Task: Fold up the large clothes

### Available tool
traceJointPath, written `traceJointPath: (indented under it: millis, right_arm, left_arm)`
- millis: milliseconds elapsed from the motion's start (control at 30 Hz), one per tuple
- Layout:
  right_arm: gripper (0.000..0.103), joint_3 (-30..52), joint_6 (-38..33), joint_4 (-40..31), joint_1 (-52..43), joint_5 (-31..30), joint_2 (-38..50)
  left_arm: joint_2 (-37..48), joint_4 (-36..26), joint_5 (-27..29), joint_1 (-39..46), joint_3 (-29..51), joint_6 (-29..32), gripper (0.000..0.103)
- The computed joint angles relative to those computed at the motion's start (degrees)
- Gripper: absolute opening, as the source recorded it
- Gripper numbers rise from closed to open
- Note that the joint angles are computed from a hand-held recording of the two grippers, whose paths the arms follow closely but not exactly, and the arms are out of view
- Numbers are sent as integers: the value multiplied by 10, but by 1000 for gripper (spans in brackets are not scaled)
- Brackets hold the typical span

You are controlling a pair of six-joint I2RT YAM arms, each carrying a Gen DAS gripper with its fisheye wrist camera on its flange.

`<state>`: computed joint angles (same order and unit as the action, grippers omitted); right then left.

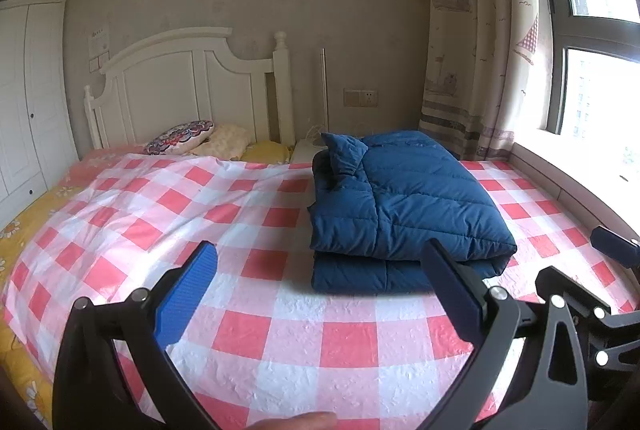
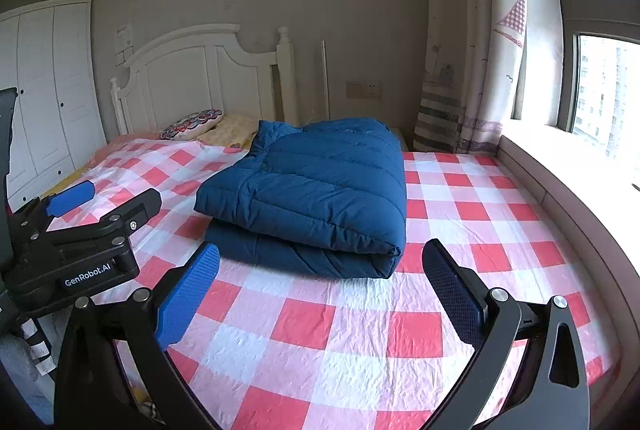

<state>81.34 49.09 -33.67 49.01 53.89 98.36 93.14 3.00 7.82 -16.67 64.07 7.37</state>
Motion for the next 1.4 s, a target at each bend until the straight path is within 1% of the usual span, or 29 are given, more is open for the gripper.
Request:
traceJointPath:
  millis: [400,800,1200,1400]
  right_arm:
    - [98,-11,2,13,-1,-12,-4]
    - [98,-14,3,16,3,-8,-5]
    - [98,-4,5,8,7,0,2]
    - [98,1,-5,11,3,-5,9]
  left_arm:
    - [-2,-7,2,2,0,1,101]
    - [-7,-6,1,1,-4,1,101]
    - [-20,11,8,9,-18,1,101]
    - [-22,13,19,10,-15,-4,101]
